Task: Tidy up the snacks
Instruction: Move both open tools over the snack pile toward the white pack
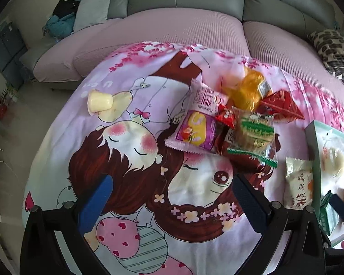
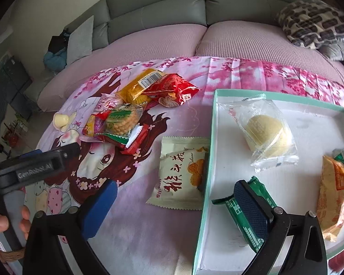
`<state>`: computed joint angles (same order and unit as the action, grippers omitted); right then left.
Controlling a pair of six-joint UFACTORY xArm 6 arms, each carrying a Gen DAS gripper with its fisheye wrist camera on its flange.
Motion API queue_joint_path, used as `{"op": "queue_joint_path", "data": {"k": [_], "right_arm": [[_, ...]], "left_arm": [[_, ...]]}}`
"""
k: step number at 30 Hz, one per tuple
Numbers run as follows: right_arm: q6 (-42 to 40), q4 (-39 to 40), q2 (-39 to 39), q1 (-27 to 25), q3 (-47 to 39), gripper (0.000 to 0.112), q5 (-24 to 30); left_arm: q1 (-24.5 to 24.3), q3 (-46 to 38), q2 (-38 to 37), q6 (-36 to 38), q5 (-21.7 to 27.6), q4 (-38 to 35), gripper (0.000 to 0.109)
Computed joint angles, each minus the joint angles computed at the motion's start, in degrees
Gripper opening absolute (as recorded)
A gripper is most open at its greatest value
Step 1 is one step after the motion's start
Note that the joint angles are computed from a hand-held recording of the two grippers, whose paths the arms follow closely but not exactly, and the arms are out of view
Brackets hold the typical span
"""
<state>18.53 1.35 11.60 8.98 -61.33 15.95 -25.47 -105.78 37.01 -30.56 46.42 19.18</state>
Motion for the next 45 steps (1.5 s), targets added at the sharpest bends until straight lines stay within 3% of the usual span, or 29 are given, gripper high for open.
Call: {"op": "queue_joint_path", "data": {"k": [10,16,32,36,40,45], "right_arm": [[-2.55,-1.12,0.6,1.34,-0.7,0.092,-1.47],[-2.67,-3.19,3.22,2.11,-3.72,0.088,0.86],[8.76,-17.35,8.32,2.28,-10.43,0.085,7.79],[14.1,-23.61,9.76,3.14,-13.25,0.085,12.04],[19.59,-31.68,12.07,5.55,-17.62,0.085,20.62],[20.71,-30.85,11.3,5.62,-16.33,0.086,19.64]], "left_arm": [[0.87,-1.4,1.34,0.95,1.93,0.21,0.103],[1.83,-1.03,1.13,-0.09,1.98,0.38,0.103],[2.85,-1.03,1.03,-1.34,2.89,1.76,0.103],[2.79,-1.24,1.09,-1.46,3.15,2.11,0.103],[2.72,-1.52,1.25,-1.29,3.28,2.4,0.103],[2.77,-1.51,1.22,-1.47,3.44,2.74,0.103]]}}
